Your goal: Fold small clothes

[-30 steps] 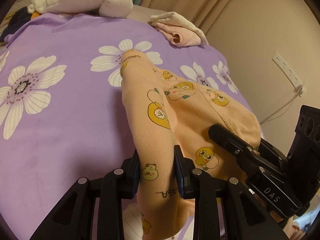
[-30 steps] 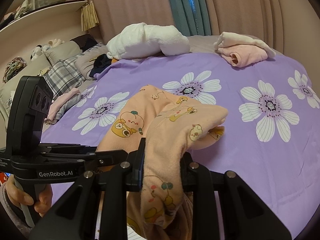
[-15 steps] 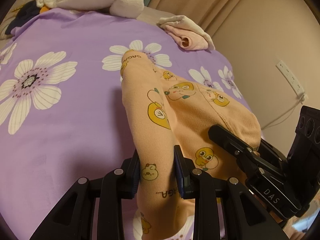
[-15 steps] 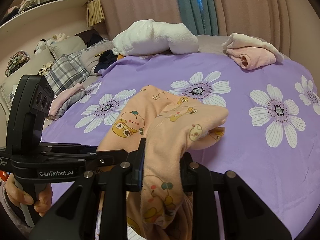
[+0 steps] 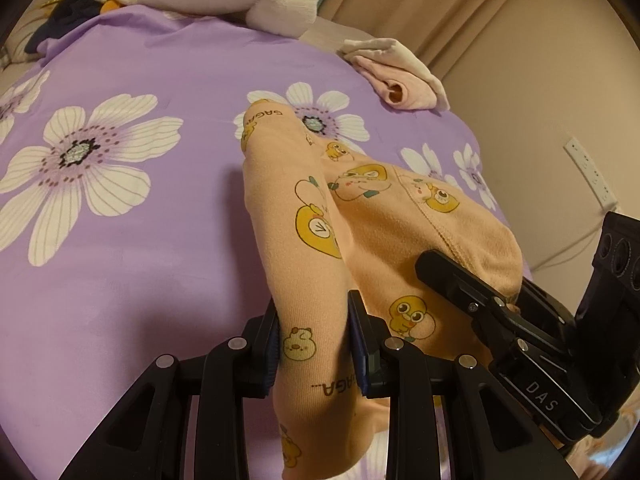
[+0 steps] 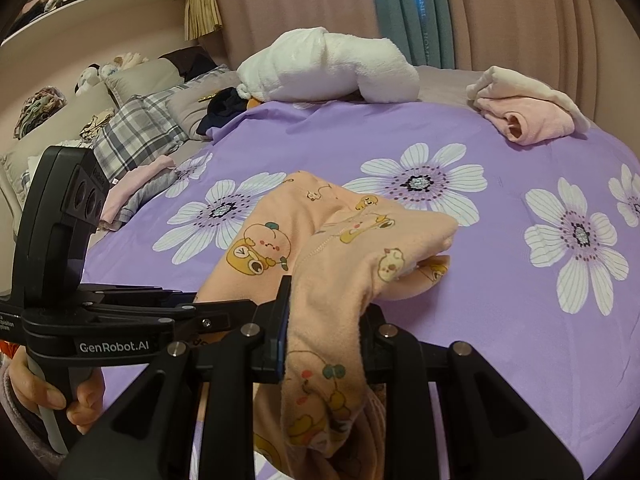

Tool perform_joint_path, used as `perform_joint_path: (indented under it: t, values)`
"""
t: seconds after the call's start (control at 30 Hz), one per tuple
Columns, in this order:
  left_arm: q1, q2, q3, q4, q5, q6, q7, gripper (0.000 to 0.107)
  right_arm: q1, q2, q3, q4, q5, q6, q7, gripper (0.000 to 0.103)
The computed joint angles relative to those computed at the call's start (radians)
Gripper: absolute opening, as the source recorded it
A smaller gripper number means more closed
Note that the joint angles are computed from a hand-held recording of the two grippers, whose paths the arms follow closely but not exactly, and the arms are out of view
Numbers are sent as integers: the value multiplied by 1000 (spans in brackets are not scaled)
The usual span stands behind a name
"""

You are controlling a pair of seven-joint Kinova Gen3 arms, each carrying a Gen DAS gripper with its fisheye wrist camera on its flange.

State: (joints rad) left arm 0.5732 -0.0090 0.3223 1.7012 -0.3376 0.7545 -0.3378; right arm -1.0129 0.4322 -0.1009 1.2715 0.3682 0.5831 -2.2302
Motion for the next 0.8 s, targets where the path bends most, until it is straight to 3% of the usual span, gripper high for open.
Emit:
perform_joint_path:
  t: [0.5, 0.8]
  values:
    - [-17, 2, -11, 0, 16, 18, -3, 28, 12, 55, -11, -74, -62, 16, 82, 24]
    - [-24, 27, -32, 4, 81, 16, -42, 28, 39, 97, -22, -112, -129, 46, 116, 24]
